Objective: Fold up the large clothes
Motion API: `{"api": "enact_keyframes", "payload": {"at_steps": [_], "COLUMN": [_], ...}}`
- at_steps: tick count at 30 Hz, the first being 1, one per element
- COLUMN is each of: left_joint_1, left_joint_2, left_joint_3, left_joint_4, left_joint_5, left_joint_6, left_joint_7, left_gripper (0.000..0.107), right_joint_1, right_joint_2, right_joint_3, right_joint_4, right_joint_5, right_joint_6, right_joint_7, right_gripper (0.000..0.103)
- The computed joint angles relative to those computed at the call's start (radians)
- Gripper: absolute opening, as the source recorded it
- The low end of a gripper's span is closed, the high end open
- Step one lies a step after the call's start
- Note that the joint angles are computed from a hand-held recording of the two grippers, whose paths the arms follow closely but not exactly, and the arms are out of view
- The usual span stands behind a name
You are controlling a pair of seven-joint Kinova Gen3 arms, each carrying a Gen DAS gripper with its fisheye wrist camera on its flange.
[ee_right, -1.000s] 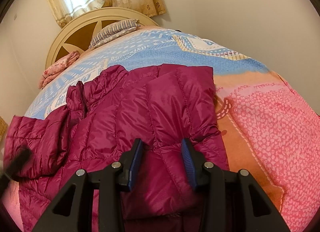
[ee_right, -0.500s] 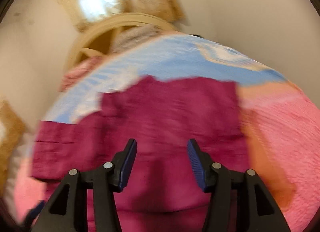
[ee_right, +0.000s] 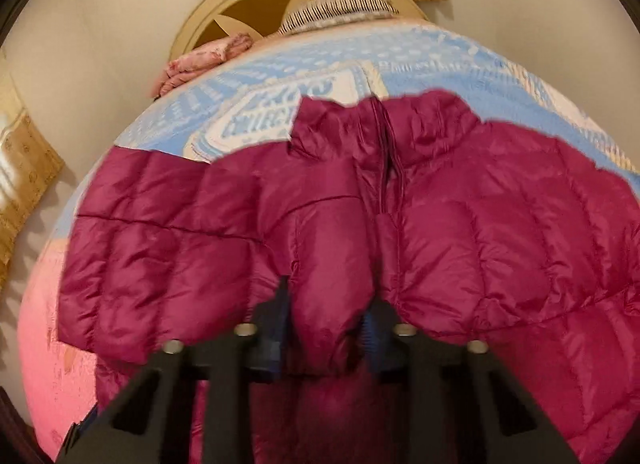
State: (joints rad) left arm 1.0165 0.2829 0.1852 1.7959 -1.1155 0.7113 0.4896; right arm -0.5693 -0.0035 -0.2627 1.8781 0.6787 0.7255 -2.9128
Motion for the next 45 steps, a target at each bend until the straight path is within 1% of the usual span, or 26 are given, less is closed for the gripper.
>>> {"api": "enact_keyframes", "payload": {"at_steps": [2,4,6,7,10,12,13,15,16,17,19,20,22,24,25,26,27,29,30,32,33,35,37,40,43,45], "left_joint_1": [-0.004,-0.013,-0.021,-0.025,-0.032,-0.039,-0.042,-0.05,-0.048,-0.031,0.018,0.024,0.002,-0.055,-0.077,-0.087,-0.084,-0.049,-0.051,-0.072,-0.064,-0.089,-0.098,-0.095,-0.075,-0.055], "left_joint_2": [-0.012,-0.028,-0.036,-0.034,-0.033,-0.032,-0.031,-0.024,-0.019,-0.015,-0.005,0.004,0.03,0.039,0.028,0.01,-0.014,-0.034,-0.031,-0.008,0.013,0.071,0.137,0.234,0.274,0.286], "left_joint_3": [-0.003,-0.009,-0.002,0.001,0.015,0.02,0.022,0.019,0.02,0.003,-0.054,-0.056,-0.007,0.072,0.09,0.09,0.071,0.01,0.004,-0.002,-0.023,-0.027,-0.047,-0.076,-0.107,-0.137], "left_joint_4": [0.014,0.046,0.061,0.063,0.058,0.054,0.049,0.042,0.032,0.02,-0.008,-0.031,-0.091,-0.132,-0.141,-0.14,-0.134,-0.163,-0.191,-0.267,-0.314,-0.406,-0.499,-0.608,-0.619,-0.592], "left_joint_5": [-0.006,-0.034,-0.049,-0.055,-0.041,-0.028,-0.019,-0.007,0.004,0.021,0.075,0.104,0.148,0.183,0.207,0.221,0.219,0.209,0.202,0.188,0.195,0.191,0.233,0.298,0.337,0.347], "left_joint_6": [-0.016,-0.044,-0.052,-0.055,-0.037,-0.031,-0.027,-0.028,-0.019,-0.013,-0.001,0.025,0.103,0.161,0.166,0.155,0.135,0.144,0.162,0.188,0.206,0.234,0.279,0.361,0.382,0.364], "left_joint_7": [0.011,0.048,0.07,0.077,0.056,0.036,0.022,-0.001,-0.016,-0.035,-0.095,-0.135,-0.217,-0.298,-0.339,-0.364,-0.373,-0.4,-0.421,-0.489,-0.525,-0.595,-0.665,-0.737,-0.754,-0.739], "left_gripper": [0.097,0.097,0.097,0.097,0.097,0.097,0.097,0.097,0.097,0.097,0.097,0.097,0.097,0.097,0.097,0.097,0.097,0.097,0.097,0.097,0.097,0.097,0.097,0.097,0.097,0.097], "right_joint_1": [0.002,0.059,0.119,0.134,0.146,0.183,0.201,0.194,0.199,0.211,0.25,0.277,0.296,0.267,0.261,0.274,0.306,0.384,0.419,0.453,0.445,0.402,0.35,0.341,0.293,0.293], "right_joint_2": [-0.056,-0.132,-0.19,-0.208,-0.267,-0.285,-0.288,-0.293,-0.299,-0.294,-0.277,-0.274,-0.28,-0.281,-0.284,-0.298,-0.33,-0.387,-0.405,-0.39,-0.362,-0.316,-0.24,-0.169,-0.122,-0.105], "right_joint_3": [-0.027,-0.104,-0.172,-0.186,-0.178,-0.207,-0.21,-0.171,-0.163,-0.164,-0.191,-0.208,-0.209,-0.174,-0.171,-0.184,-0.215,-0.307,-0.346,-0.368,-0.351,-0.279,-0.236,-0.238,-0.185,-0.183], "right_joint_4": [0.012,0.022,0.014,0.001,0.02,0.05,0.061,0.121,0.144,0.178,0.224,0.252,0.271,0.245,0.226,0.207,0.191,0.168,0.152,0.11,0.086,0.068,0.046,0.052,0.085,0.107], "right_joint_5": [0.046,0.078,0.065,0.045,-0.024,-0.059,-0.075,-0.141,-0.161,-0.177,-0.172,-0.166,-0.182,-0.23,-0.253,-0.261,-0.252,-0.187,-0.146,-0.104,-0.108,-0.134,-0.121,-0.108,-0.106,-0.087], "right_joint_6": [0.021,0.049,0.101,0.139,0.174,0.209,0.207,0.16,0.137,0.101,0.051,0.016,-0.013,0.023,0.056,0.087,0.117,0.171,0.204,0.22,0.204,0.139,0.121,0.094,0.052,0.031], "right_joint_7": [-0.049,-0.076,-0.04,-0.01,0.048,0.077,0.094,0.113,0.117,0.11,0.079,0.056,0.057,0.117,0.137,0.139,0.126,0.064,0.047,0.062,0.085,0.145,0.161,0.144,0.104,0.096], "right_gripper": [0.02,0.02,0.02,0.02,0.02,0.02,0.02,0.021,0.021,0.021,0.024,0.031,0.035,0.04,0.043,0.043,0.043,0.043,0.043,0.043,0.043,0.043,0.043,0.043,0.043,0.043]}}
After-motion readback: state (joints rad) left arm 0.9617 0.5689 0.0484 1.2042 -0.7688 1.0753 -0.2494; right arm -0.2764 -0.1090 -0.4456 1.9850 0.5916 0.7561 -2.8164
